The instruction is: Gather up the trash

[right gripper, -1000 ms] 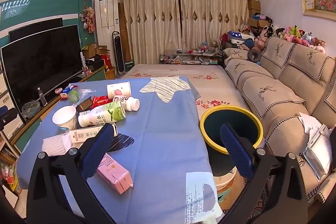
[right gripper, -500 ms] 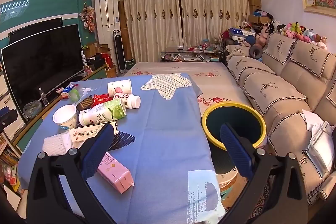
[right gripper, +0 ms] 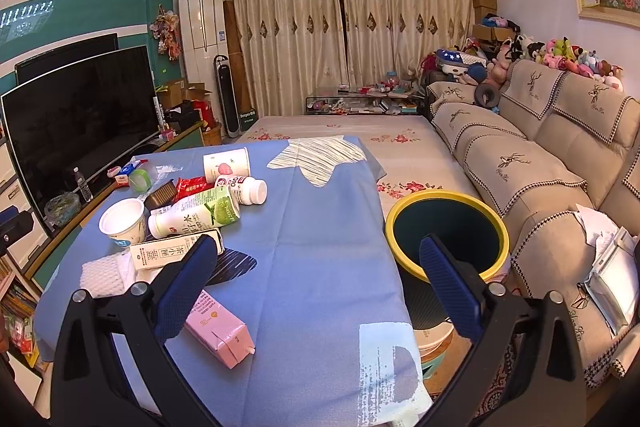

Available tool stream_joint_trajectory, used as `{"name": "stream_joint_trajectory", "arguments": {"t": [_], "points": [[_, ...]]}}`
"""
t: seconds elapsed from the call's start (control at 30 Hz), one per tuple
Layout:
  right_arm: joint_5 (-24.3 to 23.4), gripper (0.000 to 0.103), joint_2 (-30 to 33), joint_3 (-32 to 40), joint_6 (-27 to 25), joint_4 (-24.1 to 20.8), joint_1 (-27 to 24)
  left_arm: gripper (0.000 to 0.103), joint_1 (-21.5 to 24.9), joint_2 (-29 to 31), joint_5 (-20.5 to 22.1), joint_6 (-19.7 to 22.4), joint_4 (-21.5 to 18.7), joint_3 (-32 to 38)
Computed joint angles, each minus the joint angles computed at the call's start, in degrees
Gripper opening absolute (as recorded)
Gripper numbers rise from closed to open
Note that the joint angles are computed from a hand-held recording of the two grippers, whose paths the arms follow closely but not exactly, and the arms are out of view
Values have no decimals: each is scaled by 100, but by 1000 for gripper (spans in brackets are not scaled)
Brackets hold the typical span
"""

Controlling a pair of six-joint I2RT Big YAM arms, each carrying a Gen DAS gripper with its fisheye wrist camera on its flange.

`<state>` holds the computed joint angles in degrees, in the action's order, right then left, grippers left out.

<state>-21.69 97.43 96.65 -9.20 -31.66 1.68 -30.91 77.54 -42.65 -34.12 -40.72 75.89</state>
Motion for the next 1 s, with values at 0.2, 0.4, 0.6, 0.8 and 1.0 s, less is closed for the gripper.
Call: {"name": "stream_joint_trajectory", "arguments": {"t": [0.2, 0.4, 0.6, 0.8, 1.0], "points": [[-2, 96, 1, -21, -4, 7, 4, 98, -3, -5, -2, -3, 14, -12], [-2, 96, 10, 3, -2, -12, 1, 98, -3, 1, -3, -11, 7, -24], [-8, 96, 11, 4, 2, -13, 0, 98, 10, 37, 39, 3, 61, -40], [6, 96, 22, -4, 11, -8, 5, 98, 29, 83, 88, 4, 52, -19], [0, 96, 26, 2, 13, -17, 2, 98, 32, 81, 94, 7, 55, -19]]}}
